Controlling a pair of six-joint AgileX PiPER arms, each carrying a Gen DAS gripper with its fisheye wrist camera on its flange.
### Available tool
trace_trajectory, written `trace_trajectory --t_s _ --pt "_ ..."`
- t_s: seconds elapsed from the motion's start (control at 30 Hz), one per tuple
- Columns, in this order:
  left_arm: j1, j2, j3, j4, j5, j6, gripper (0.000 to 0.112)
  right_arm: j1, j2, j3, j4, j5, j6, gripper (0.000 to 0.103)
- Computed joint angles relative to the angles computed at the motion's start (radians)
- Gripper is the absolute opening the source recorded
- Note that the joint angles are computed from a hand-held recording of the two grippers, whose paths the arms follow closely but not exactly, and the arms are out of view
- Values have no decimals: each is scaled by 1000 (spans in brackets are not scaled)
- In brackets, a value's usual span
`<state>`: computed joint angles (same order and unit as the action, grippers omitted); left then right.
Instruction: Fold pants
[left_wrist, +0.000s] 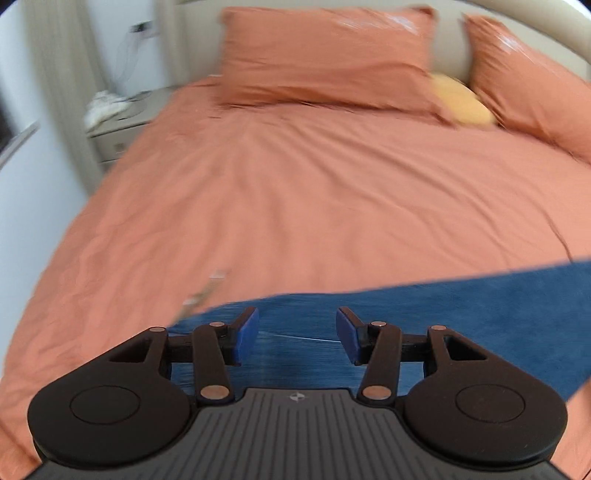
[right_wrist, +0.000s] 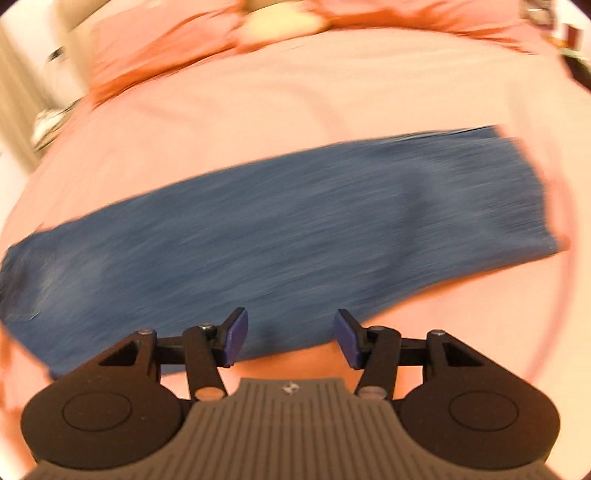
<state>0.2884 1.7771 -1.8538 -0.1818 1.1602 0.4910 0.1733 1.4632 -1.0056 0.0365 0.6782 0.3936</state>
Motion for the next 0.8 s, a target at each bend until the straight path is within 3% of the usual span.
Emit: trace_trajectory --t_s 0.17,0.33,0.67,0.7,0.73,0.77,0.8 --pt "-182 31 127 48 -109 -30 57 -266 35 -50 -4 7 -250 50" --pt "-317 122 144 115 -179 -66 57 -446 188 -190 28 -33 -411 49" --pt "-398 337 -7 107 -190 42 68 -562 642 -668 50 21 -473 47" --pt "-408 362 -32 112 -180 36 67 -559 672 -704 45 36 -465 39" --pt "-413 383 -51 116 -171 33 65 -553 690 -727 45 51 -459 21" --pt "-414 397 -61 112 -166 34 56 -555 710 -756 62 72 -478 11" --pt "-413 406 -64 101 -167 39 49 -548 714 -762 56 72 -483 8"
